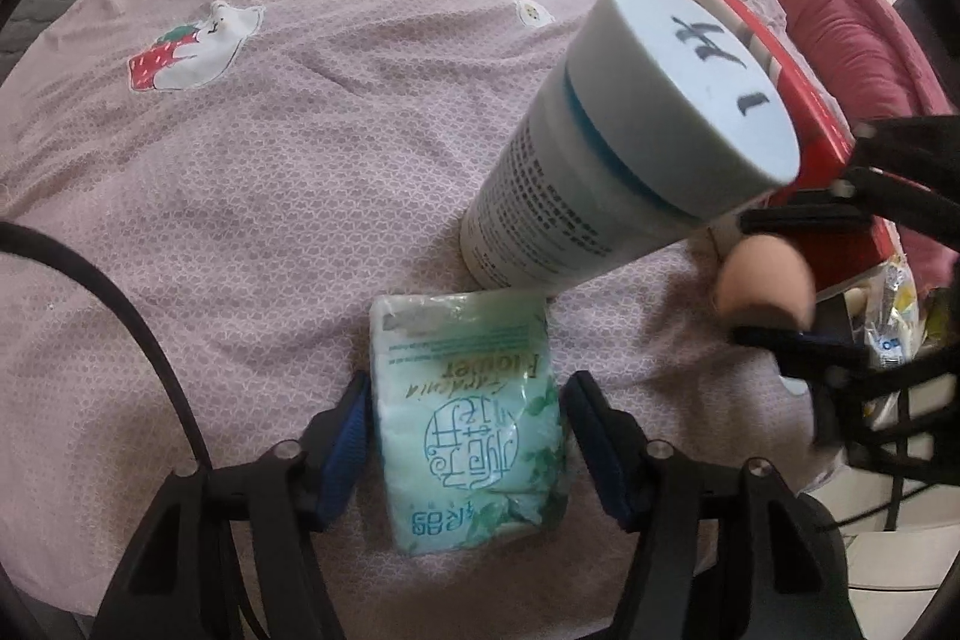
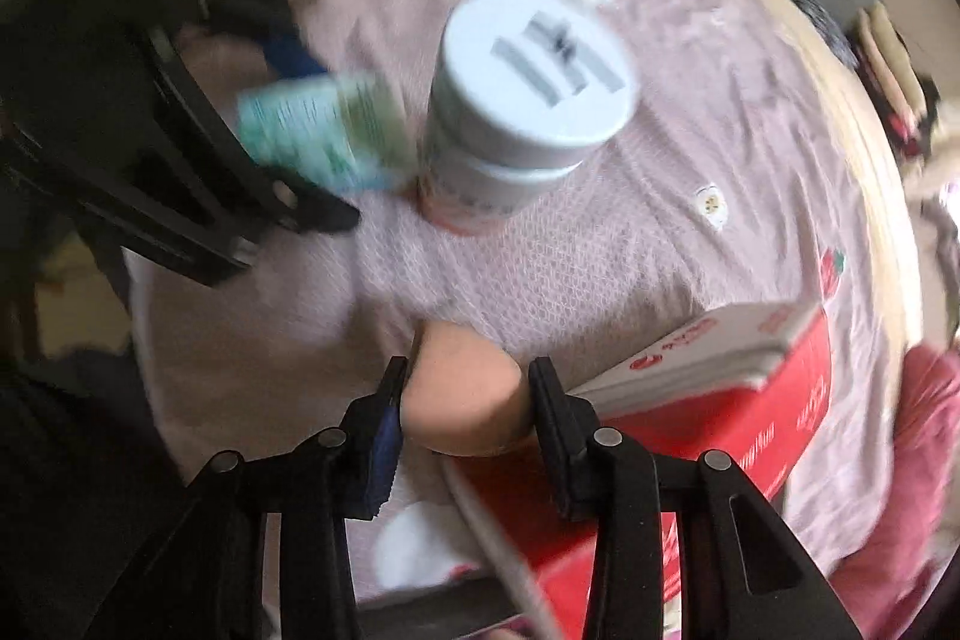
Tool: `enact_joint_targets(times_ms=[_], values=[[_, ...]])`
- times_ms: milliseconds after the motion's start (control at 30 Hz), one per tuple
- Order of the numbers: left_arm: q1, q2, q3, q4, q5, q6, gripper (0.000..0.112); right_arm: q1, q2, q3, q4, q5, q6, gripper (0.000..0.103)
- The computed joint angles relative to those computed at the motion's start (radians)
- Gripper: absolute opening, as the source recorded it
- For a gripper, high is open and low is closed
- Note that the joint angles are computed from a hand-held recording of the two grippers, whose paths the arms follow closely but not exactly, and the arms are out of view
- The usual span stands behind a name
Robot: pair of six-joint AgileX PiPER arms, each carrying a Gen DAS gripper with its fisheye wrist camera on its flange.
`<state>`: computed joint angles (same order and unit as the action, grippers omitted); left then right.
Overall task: Organize soft objects
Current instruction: 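Grasp the second green wipe packet with the left gripper while the right grasps the peach sponge, then carry the wipe packet and peach sponge over the pink tray with both grippers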
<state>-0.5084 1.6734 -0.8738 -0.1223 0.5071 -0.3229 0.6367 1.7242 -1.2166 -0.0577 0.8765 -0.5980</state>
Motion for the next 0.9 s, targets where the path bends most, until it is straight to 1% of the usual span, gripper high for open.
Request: enact_joint_targets(times_ms=[67,200,300,333,433,533,600,633,833,900], values=[[0.001,-0.002,0.002,0.012,-0.002,-0.013,0.051,-0.022,-0.046,0.022,0.067,-0.008,-0.007,0.041],[0.028,-0.033,0.03,-0.075,-0.017,0.071,0.049,-0.073,-0.138,0.077,0.174,-0.045,-0.003,0.041],[0.048,-0.076,0.056,-0.129,-0.018,0.119,0.048,-0.087,-0.205,0.118,0.218,-0.073,0.034,0.041],[0.045,-0.1,0.065,-0.111,-0.018,0.096,0.048,-0.071,-0.227,0.145,0.213,-0.095,0.069,0.041],[0.006,-0.182,0.075,-0.02,-0.002,-0.014,0.048,-0.089,-0.297,0.189,0.258,-0.129,0.088,0.041],[-0.043,-0.261,0.063,0.104,0.04,-0.144,0.048,-0.092,-0.358,0.234,0.256,-0.172,0.142,0.041],[-0.081,-0.305,0.057,0.182,0.076,-0.228,0.048,-0.109,-0.407,0.252,0.266,-0.169,0.162,0.041],[-0.095,-0.322,0.049,0.196,0.094,-0.247,0.048,-0.117,-0.426,0.262,0.261,-0.175,0.178,0.041],[-0.212,-0.38,-0.015,0.312,0.183,-0.395,0.048,-0.167,-0.55,0.307,0.256,-0.161,0.227,0.041],[-0.254,-0.379,-0.049,0.356,0.207,-0.448,0.048,-0.19,-0.599,0.324,0.262,-0.154,0.239,0.041]])
